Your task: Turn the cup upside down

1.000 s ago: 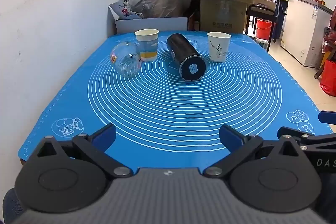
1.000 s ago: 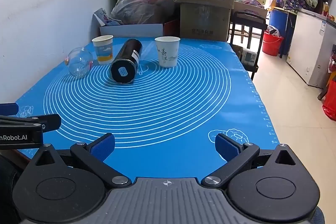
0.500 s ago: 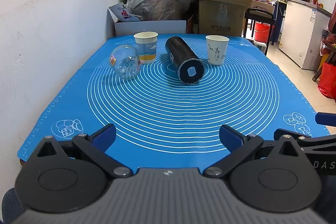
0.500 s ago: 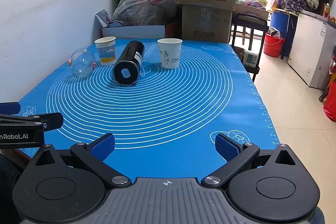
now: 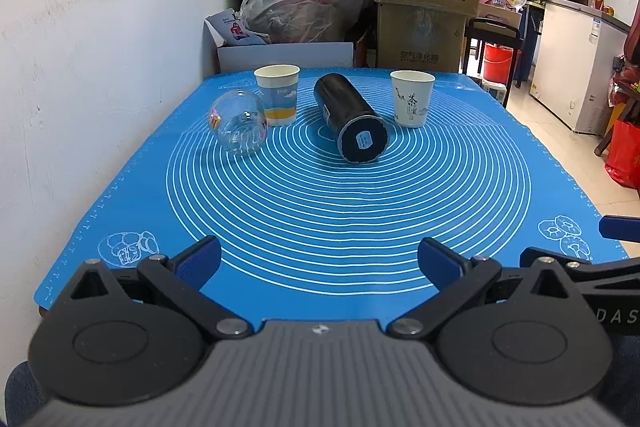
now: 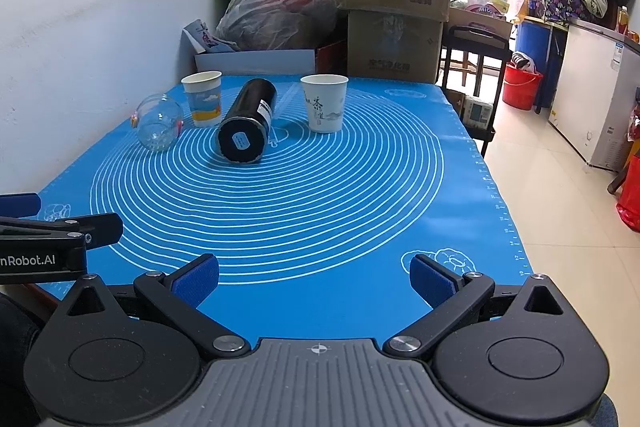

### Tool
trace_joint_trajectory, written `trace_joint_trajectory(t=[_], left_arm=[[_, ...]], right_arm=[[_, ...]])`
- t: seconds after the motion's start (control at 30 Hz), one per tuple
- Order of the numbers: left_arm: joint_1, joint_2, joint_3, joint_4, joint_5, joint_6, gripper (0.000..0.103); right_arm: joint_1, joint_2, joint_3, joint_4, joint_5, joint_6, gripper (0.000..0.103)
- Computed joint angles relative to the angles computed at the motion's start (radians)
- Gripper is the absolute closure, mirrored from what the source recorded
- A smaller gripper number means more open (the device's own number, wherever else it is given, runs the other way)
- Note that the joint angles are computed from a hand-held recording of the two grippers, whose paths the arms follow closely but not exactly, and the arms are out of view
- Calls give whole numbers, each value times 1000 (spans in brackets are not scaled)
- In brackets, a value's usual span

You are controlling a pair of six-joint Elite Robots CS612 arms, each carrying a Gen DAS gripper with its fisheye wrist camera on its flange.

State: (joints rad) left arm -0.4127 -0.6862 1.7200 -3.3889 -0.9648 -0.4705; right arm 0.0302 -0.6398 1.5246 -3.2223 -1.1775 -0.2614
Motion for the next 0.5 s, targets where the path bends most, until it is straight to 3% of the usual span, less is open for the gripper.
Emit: trace_joint_trajectory(t=[0.5], left_arm=[[0, 7, -8, -5, -7, 13, 0]], right_arm=[[0, 1, 0, -1, 2, -1, 0]])
